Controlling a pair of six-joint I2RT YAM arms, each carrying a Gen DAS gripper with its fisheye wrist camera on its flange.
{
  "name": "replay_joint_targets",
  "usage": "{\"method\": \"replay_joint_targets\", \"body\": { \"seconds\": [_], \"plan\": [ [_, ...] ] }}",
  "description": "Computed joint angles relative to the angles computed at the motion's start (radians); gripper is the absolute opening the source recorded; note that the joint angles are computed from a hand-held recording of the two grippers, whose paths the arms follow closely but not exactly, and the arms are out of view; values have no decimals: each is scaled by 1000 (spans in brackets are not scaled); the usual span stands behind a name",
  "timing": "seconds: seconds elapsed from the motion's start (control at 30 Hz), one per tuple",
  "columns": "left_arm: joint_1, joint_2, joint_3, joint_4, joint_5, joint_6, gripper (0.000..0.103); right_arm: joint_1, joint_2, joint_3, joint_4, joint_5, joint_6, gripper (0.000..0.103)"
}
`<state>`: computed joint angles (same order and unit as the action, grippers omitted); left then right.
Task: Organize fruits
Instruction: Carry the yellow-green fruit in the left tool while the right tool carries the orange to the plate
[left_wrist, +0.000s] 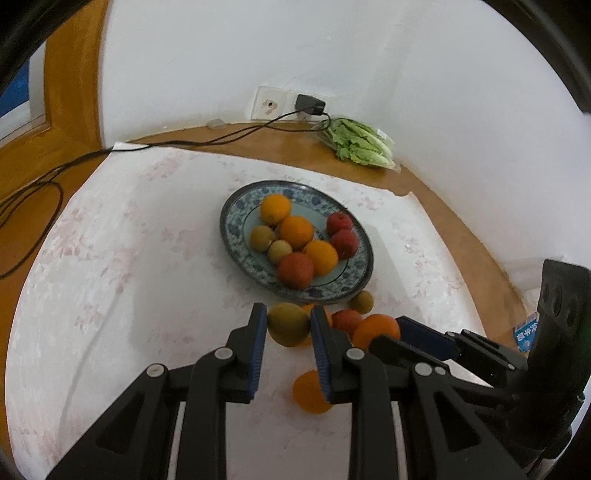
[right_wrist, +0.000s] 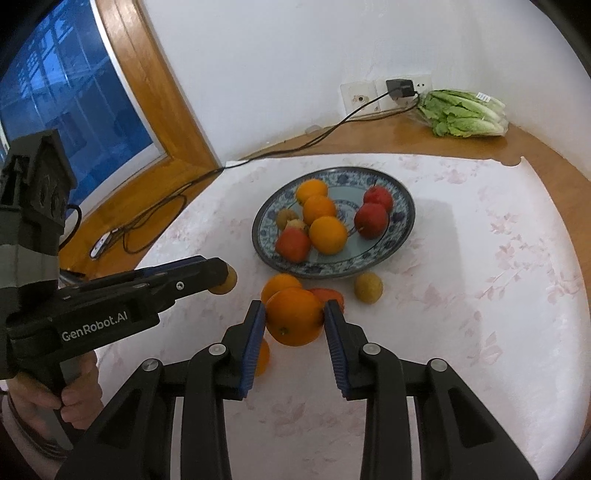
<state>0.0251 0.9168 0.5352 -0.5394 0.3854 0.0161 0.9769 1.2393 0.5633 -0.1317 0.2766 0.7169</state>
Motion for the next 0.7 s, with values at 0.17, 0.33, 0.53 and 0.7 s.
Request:
{"method": "replay_joint_targets", "body": {
  "seconds": [0.17, 0.33, 0.53, 0.7],
  "plan": [
    [-36, 34, 21, 37, 5, -18, 25, -28, -26, 14, -27, 15, -17, 34],
    [-91, 83, 25, 100, -13, -47, 25, -66, -33, 20, -31, 6, -45, 34],
    [-125, 151, 23, 170, -58, -83, 25, -130, -11, 17, 3, -37, -90, 34],
    [-130, 213, 22, 223, -73, -96, 25, -193, 35, 20, 45, -86, -131, 34]
  ]
}}
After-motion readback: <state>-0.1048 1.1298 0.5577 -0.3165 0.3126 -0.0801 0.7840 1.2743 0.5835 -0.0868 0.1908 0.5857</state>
